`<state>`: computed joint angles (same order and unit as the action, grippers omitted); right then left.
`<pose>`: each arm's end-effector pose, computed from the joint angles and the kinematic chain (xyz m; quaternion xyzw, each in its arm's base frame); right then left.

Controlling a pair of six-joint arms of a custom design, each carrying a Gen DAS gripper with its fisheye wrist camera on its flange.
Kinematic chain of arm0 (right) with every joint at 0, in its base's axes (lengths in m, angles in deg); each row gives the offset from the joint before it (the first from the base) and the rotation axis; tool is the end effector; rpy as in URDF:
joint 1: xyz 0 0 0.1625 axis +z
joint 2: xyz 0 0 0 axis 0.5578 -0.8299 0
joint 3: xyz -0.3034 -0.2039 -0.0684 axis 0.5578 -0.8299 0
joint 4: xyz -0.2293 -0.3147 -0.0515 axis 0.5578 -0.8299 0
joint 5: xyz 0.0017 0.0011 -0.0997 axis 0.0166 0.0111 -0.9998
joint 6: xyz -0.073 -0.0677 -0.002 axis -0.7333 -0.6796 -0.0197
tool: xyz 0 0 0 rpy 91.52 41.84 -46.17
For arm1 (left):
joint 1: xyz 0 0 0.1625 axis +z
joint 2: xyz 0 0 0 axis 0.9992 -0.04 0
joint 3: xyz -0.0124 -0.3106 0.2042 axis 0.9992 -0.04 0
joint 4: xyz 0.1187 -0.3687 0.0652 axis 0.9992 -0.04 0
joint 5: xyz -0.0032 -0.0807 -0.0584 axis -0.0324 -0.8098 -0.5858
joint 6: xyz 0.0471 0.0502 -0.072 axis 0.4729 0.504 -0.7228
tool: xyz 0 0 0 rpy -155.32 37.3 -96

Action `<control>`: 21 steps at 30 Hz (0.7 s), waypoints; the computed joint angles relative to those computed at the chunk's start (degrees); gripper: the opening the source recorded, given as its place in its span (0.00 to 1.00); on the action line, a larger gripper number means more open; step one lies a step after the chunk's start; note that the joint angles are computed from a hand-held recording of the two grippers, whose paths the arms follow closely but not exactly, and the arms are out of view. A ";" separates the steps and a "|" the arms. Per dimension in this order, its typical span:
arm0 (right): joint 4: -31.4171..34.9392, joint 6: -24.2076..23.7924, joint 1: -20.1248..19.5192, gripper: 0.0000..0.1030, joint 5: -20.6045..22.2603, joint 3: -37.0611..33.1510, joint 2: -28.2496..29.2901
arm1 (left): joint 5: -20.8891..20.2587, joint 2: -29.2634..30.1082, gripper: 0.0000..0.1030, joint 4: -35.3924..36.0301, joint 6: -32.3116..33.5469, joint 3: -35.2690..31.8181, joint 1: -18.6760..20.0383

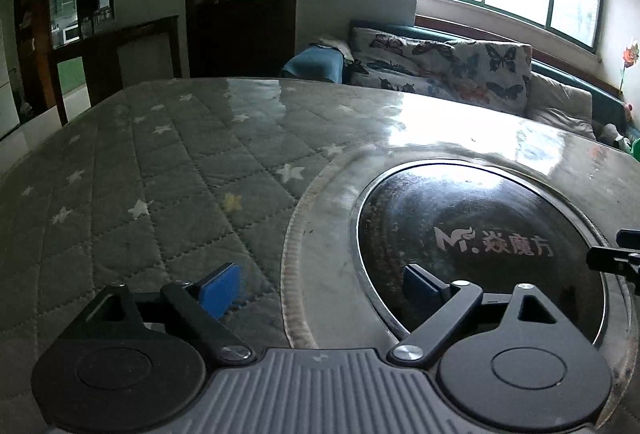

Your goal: Fold clothes

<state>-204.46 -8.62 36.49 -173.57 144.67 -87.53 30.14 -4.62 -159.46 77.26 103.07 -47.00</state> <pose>-0.0052 -0.3989 0.2170 0.2263 -0.8526 0.3740 0.2865 -0.1751 -0.4369 0.0151 0.1946 0.8417 -0.3952 0.3123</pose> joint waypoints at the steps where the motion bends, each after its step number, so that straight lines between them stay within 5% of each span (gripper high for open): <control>1: -0.16 0.16 0.03 0.85 -0.10 -0.14 0.31 | 0.06 0.17 0.89 -0.42 0.41 -0.01 0.04; 12: -0.52 0.20 1.82 1.00 -2.96 -2.29 3.28 | -0.52 0.68 0.97 -0.02 0.07 -0.92 0.46; 21: -2.00 -0.27 2.82 1.00 -5.09 -2.98 4.94 | -0.17 1.10 1.00 1.27 0.02 -1.63 0.64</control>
<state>-206.46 -8.89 39.31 -178.66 141.69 -82.59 29.97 -3.52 -158.19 77.28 101.44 -46.35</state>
